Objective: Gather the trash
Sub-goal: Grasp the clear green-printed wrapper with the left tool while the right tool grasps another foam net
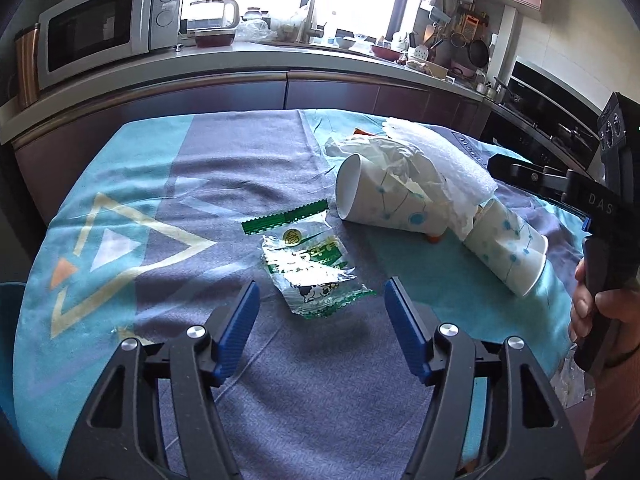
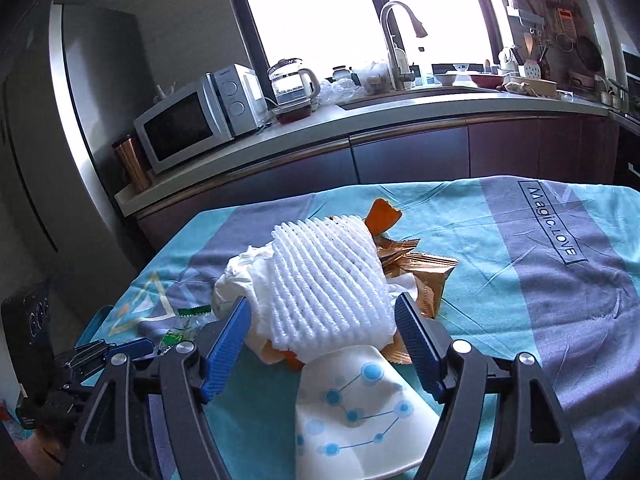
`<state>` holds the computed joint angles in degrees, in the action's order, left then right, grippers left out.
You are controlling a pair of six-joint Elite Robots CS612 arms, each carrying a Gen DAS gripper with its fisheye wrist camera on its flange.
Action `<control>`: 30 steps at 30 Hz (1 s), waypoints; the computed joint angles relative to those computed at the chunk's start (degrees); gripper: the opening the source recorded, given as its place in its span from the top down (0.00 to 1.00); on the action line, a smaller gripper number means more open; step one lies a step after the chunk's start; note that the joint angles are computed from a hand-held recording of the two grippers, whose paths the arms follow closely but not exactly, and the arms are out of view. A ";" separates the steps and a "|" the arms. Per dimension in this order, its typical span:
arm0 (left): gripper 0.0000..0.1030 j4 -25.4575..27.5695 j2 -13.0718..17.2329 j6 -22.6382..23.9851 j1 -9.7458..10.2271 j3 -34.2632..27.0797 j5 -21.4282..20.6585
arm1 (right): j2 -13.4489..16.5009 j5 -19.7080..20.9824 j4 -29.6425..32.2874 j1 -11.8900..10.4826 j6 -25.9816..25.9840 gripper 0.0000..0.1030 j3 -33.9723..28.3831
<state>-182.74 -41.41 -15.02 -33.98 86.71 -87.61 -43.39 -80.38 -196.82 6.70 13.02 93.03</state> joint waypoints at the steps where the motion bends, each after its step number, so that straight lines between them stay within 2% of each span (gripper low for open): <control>1: 0.38 0.51 0.15 -0.19 0.01 -0.36 -0.05 | 0.13 0.24 0.47 -0.13 0.09 0.29 -0.26; 3: 0.41 1.69 0.43 -0.51 -0.02 -1.03 0.08 | 0.43 0.80 1.85 -0.35 0.60 0.29 -0.87; 8: 0.58 4.34 1.01 -0.99 0.03 -2.14 0.04 | 0.98 2.76 3.44 -0.80 1.12 0.31 -1.55; 9: 0.60 4.23 1.08 -1.04 0.02 -2.19 0.28 | 1.01 3.12 3.45 -0.86 1.25 0.33 -1.52; 11: 0.65 3.93 1.06 -1.09 0.07 -2.15 0.24 | 1.04 3.30 3.54 -0.90 1.32 0.45 -1.44; 13: 0.80 4.10 1.06 -1.17 0.17 -2.24 -0.01 | 1.00 3.51 3.50 -0.95 1.35 0.55 -1.31; 14: 0.80 4.24 1.11 -1.43 0.31 -2.39 -0.35 | 0.95 3.75 3.38 -1.00 1.41 0.62 -1.19; 18: 0.84 3.53 1.05 -1.66 0.39 -2.01 0.05 | 0.72 3.97 2.13 -1.07 1.37 0.75 -0.61; 20: 0.86 2.95 0.94 -1.67 0.44 -1.74 0.14 | 0.57 3.76 1.56 -1.03 1.24 0.85 -0.33; 30: 0.88 -1.58 -0.66 -0.05 0.01 1.53 1.79 | -0.35 4.79 -4.01 -1.19 2.66 0.88 1.49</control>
